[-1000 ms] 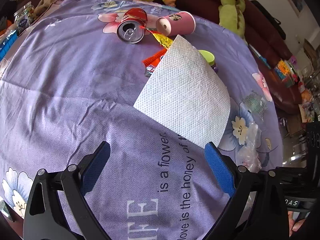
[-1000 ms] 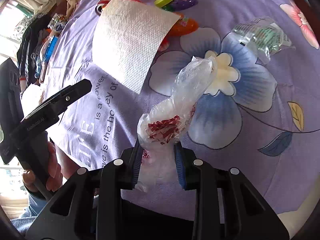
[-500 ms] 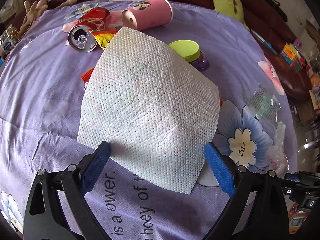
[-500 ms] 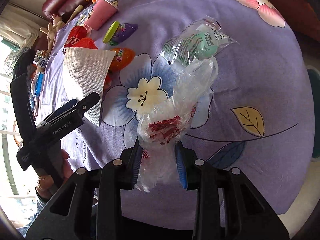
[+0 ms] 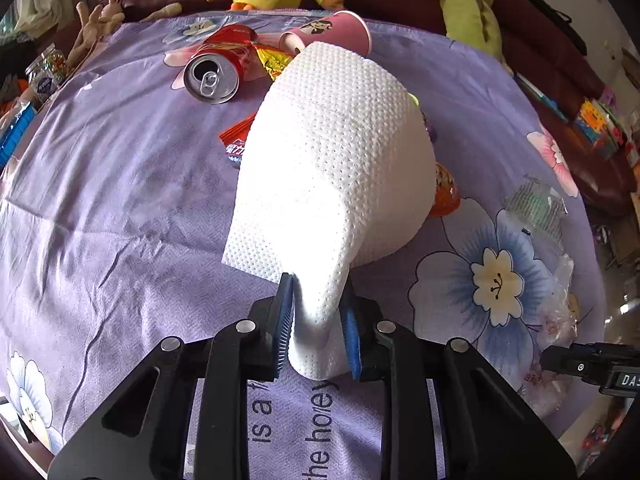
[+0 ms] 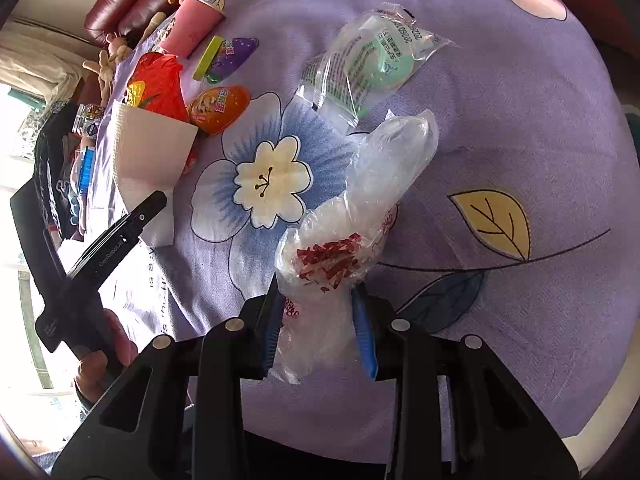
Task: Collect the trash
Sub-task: 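Grasp the clear plastic bag with the right tool while the left tool grasps the white tissue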
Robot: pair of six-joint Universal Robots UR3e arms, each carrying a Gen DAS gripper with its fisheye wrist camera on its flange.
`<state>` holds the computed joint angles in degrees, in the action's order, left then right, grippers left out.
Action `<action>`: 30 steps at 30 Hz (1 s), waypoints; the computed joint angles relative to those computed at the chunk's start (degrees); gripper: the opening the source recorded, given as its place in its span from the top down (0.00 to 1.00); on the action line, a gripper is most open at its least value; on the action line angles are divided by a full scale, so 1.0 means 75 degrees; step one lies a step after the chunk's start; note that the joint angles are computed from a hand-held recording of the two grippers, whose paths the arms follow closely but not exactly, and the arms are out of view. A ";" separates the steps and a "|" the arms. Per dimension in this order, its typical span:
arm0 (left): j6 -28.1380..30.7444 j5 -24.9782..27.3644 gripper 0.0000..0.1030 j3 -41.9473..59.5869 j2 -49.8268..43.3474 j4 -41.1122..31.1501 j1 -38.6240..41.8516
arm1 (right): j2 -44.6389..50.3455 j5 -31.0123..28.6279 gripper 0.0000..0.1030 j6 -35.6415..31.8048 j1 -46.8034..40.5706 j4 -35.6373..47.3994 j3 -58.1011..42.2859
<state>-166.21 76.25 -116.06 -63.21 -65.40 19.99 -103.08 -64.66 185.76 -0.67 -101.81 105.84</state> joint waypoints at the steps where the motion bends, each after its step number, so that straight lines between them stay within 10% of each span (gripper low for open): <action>1: 0.0089 -0.0064 0.78 -0.0035 0.0207 -0.0216 0.0136 | -0.0117 0.0076 0.69 -0.0075 -0.0112 0.0025 0.0137; 6: 0.0377 -0.0091 0.96 -0.0127 0.0852 -0.0950 0.0037 | -0.0461 0.0335 0.70 -0.0390 -0.0418 -0.0023 0.0535; 20: -0.0463 -0.0593 0.97 0.1538 0.0093 -0.1464 -0.1863 | -0.2869 0.1135 0.72 -0.2689 -0.3388 0.2597 0.0922; 30: -0.1481 -0.0186 0.97 0.4033 -0.2464 -0.0937 -0.4669 | -0.4115 0.1407 0.72 -0.7501 -0.9059 0.7750 -0.0470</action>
